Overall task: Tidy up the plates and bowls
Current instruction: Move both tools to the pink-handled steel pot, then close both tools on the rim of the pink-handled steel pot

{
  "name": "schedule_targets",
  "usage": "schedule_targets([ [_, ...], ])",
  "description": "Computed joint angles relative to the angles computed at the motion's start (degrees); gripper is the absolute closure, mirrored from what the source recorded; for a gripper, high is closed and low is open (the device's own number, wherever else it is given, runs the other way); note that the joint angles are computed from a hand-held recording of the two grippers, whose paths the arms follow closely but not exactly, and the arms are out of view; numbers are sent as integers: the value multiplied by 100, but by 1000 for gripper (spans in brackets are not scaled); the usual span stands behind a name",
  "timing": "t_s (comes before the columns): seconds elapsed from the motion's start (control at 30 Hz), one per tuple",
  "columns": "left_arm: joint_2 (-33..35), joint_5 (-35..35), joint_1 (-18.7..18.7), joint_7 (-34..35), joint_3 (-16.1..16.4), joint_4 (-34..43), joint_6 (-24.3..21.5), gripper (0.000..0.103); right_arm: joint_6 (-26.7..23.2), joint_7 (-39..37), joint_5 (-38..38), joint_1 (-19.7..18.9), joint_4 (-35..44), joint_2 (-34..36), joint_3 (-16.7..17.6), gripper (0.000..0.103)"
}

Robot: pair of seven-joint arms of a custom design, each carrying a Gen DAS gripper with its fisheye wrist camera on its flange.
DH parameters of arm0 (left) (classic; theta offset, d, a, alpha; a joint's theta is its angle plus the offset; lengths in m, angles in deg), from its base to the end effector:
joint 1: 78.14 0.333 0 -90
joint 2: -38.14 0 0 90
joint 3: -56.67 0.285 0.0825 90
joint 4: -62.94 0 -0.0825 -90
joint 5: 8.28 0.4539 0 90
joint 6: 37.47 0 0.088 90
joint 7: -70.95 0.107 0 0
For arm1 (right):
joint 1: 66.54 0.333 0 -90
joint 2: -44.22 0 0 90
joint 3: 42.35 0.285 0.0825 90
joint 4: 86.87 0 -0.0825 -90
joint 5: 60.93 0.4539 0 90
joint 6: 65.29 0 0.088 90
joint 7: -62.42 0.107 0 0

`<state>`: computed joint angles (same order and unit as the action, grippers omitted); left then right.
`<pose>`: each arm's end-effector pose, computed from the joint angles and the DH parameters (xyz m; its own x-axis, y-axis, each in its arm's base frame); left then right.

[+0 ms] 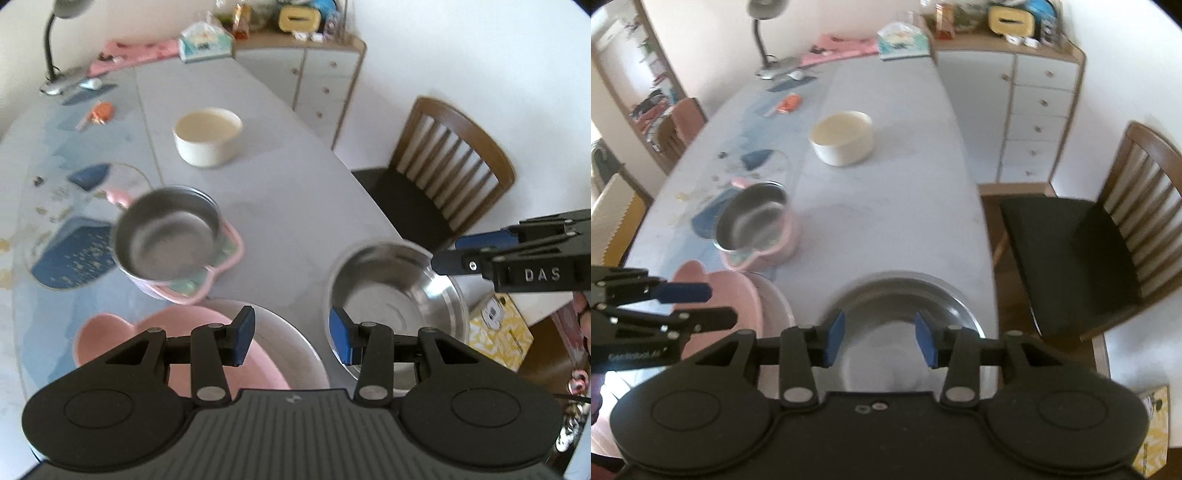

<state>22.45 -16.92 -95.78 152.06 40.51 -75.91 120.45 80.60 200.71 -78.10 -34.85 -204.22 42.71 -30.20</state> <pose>0.4699 -0.3070 0.4068 -0.3554 -0.9247 0.1364 -0.8051 0.2287 -0.5473 0.4651 0.4527 0.4470 0.1715 -0.9709 -0.1674 -0.8566 -0.0631 -0.5121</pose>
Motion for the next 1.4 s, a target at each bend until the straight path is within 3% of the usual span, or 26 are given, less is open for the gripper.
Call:
schedule_targets([
  [0.33,-509,408,449,-540,-77,-348,278,58,119,-277,-200,122,936,673,5,40],
  [0.4,-549,578,609,-750,-145,-374,317,43,114,-414,-211,155,1180,875,-10,36],
  [0.43,-578,720,733,-922,-218,-393,363,41,114,-487,-182,168,1289,969,-17,35],
  [0.53,-538,953,916,-1173,-248,-338,362,38,93,-667,-141,216,1678,1316,-55,30],
  [0.63,-418,1174,1109,-1474,-272,-218,336,28,56,-805,-81,268,2102,1684,-101,21],
  [0.8,-58,2037,1583,-2266,-473,109,261,26,-117,-1071,0,379,3006,2451,-196,10],
  [1.13,1192,2887,1337,-2862,60,1074,-225,26,-1164,-1815,524,574,5316,4256,-353,10],
  [1.4,1900,2825,920,-2942,525,1609,-504,27,-2153,-2004,1136,664,7283,5682,-494,26],
])
